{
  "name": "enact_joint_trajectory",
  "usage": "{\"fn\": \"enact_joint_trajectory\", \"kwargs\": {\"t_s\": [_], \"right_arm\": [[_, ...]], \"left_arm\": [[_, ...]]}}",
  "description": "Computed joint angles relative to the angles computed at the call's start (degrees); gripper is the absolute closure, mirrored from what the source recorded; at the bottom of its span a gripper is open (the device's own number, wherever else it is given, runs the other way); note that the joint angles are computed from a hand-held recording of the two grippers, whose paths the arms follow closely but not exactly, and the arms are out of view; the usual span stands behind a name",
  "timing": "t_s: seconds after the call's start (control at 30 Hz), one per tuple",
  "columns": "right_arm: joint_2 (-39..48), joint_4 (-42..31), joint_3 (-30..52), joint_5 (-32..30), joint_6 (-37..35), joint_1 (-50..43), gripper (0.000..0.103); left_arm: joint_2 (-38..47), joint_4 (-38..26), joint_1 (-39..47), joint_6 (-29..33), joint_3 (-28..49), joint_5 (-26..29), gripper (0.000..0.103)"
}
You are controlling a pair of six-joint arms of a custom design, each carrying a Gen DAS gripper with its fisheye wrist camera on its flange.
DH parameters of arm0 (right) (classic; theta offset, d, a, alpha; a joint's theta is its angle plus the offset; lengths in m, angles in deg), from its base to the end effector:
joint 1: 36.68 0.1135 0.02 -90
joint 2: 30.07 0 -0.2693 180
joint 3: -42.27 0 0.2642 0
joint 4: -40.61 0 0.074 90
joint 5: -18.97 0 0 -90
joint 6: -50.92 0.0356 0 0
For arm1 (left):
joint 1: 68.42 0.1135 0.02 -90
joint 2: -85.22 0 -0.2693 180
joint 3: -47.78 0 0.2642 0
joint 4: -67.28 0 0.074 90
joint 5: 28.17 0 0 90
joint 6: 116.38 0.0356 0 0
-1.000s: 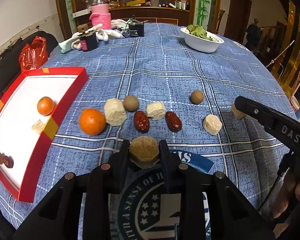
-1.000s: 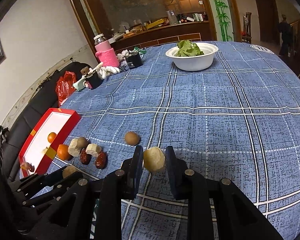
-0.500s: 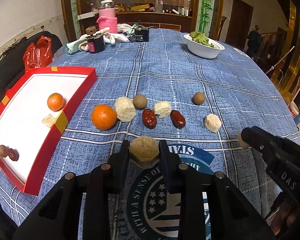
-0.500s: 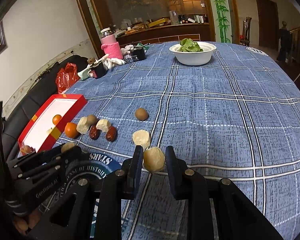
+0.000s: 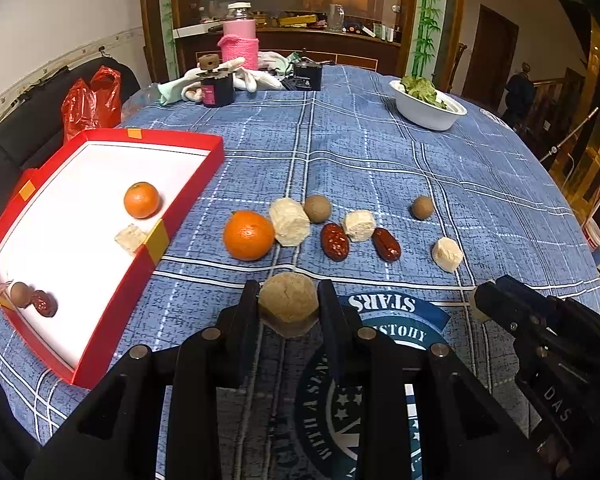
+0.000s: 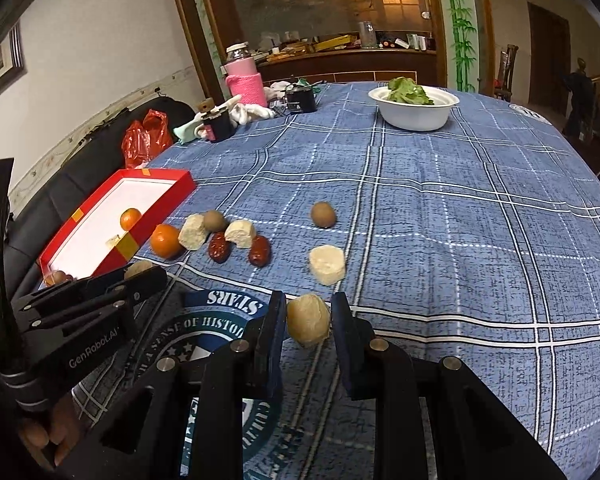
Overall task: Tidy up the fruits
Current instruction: 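Carry both beige pastries with both tools over the white box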
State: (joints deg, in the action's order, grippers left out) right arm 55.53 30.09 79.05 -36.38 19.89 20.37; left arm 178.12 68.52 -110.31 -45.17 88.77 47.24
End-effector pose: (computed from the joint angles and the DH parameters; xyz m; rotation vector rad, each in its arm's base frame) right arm 0.1399 0.1786 0.0943 0.2407 2.3503 0.1583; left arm 0.2035 -0.1705 0.0906 0.3763 2.3944 -0.1696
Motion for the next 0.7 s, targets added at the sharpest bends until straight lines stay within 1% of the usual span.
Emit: {"fn": "enact_joint_trajectory", "kwargs": {"t_s": [0.4,0.7], "right_arm": [[2.66,-1.52,4.56,0.18,-2.26,0.86,0.079],[5.26,-1.27,8.81,-0.21,-5.42,1.30,0.080]], "left_arm": [[-3.16,-0.07,3.76,1.15,-1.97,1.61,0.076],[-7.74,-1.29,8.46,2.36,-3.83,3.18,0.076]]}}
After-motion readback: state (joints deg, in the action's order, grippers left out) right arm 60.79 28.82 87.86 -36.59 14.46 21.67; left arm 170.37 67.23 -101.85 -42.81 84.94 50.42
